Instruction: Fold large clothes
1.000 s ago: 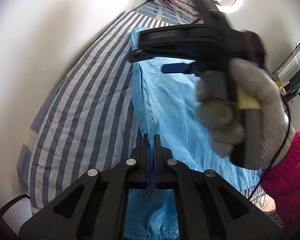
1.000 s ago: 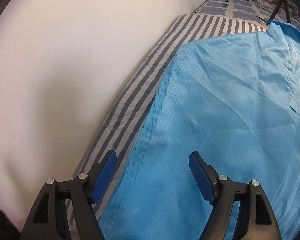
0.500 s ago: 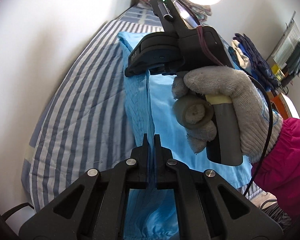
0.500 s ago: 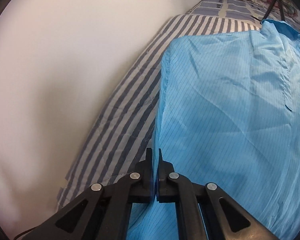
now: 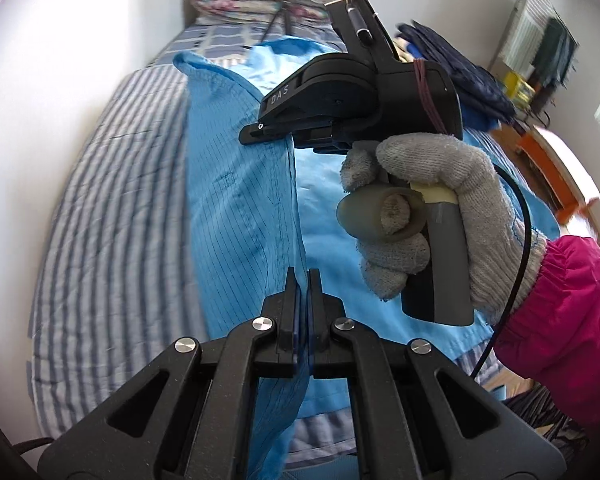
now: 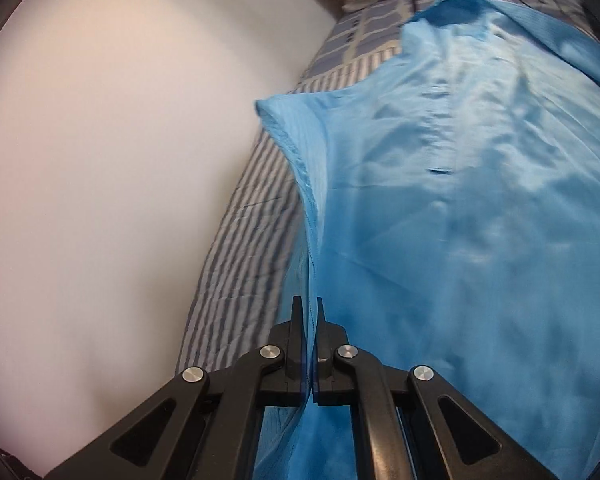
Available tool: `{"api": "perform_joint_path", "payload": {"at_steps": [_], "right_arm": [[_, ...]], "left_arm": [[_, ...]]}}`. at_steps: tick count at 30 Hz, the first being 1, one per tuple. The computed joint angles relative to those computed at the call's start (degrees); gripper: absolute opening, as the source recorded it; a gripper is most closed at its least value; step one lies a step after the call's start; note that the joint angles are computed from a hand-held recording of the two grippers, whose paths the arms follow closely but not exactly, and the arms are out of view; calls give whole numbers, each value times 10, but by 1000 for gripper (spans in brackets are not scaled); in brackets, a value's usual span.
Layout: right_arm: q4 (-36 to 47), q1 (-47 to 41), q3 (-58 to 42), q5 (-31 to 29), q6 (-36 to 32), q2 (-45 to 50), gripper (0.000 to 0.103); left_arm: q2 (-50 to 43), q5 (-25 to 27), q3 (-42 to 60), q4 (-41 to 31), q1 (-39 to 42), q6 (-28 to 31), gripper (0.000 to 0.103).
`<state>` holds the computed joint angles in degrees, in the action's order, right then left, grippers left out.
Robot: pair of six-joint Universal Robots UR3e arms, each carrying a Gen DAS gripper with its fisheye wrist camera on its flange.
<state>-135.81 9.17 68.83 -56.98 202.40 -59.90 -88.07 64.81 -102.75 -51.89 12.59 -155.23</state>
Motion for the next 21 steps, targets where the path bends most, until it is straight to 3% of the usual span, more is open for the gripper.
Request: {"api": "perform_joint_path", "payload": {"at_steps": [5, 11, 15, 21], "right_arm": [[-48, -53, 145, 17, -9, -64, 0], [-33, -91, 186, 15, -37, -78, 0], [-17, -88, 165, 1, -50, -65, 0], [6, -74, 137, -20, -68, -50, 0]], "left_arm": [[-30, 27, 18, 9, -60, -16, 0], [-59, 45, 30, 5, -105, -26, 0], [-39, -1, 27, -59, -82, 11, 0], [52, -125, 13, -231, 61, 104, 4]]}}
